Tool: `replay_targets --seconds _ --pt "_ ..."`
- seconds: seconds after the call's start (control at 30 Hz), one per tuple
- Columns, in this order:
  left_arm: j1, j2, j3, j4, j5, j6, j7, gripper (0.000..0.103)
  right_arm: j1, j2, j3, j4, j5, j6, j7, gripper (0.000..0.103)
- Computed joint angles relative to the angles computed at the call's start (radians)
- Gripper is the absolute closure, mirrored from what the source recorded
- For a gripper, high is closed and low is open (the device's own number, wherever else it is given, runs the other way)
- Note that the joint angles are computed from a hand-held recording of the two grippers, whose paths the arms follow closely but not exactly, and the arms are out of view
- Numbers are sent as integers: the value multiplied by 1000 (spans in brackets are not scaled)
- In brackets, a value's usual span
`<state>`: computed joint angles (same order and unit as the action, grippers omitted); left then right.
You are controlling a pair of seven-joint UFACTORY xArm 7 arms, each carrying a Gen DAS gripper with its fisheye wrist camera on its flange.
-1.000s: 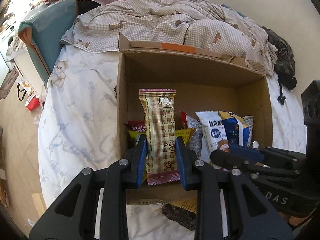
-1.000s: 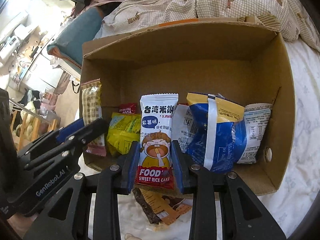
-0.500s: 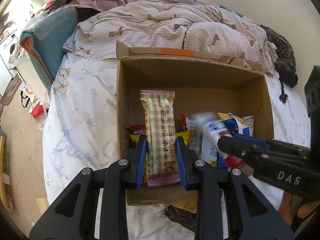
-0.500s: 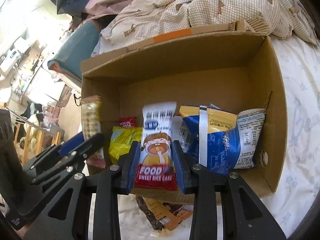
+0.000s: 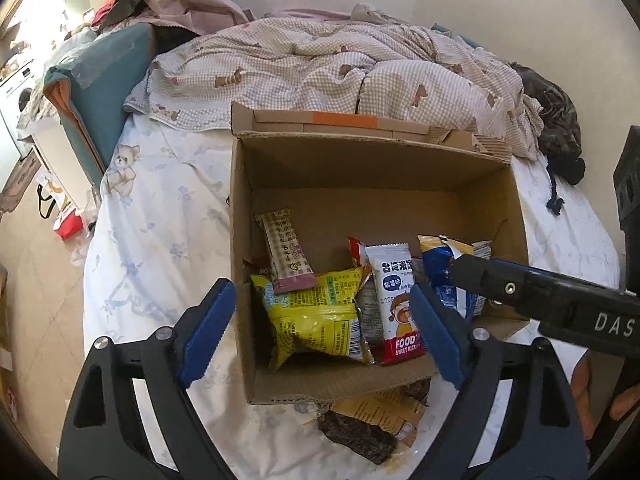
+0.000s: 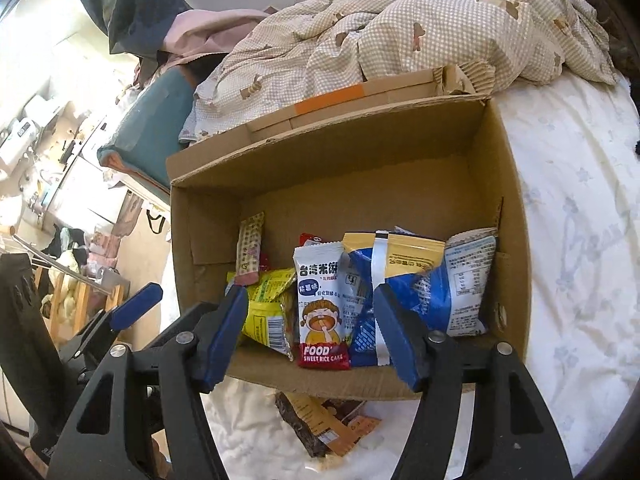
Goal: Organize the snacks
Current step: 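Lower both bars into the box and open both grippers, then grasp the tan cookie bag with the right gripper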
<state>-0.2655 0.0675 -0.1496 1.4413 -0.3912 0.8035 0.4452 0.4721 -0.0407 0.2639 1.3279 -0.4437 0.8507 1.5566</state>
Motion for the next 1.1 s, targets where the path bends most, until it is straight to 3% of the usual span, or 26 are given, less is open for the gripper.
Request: replay_targets --seconds 0.17,0.73,1.1 --pt "5 -36 7 -43 -7 -34 0 17 5 -1 9 29 -22 28 9 35" --pt "38 -231 75 -221 -12 30 22 17 72 13 36 93 -55 108 69 31" --pt "48 -333 103 -320 11 86 -5 17 83 -79 75 -9 -24 118 172 29"
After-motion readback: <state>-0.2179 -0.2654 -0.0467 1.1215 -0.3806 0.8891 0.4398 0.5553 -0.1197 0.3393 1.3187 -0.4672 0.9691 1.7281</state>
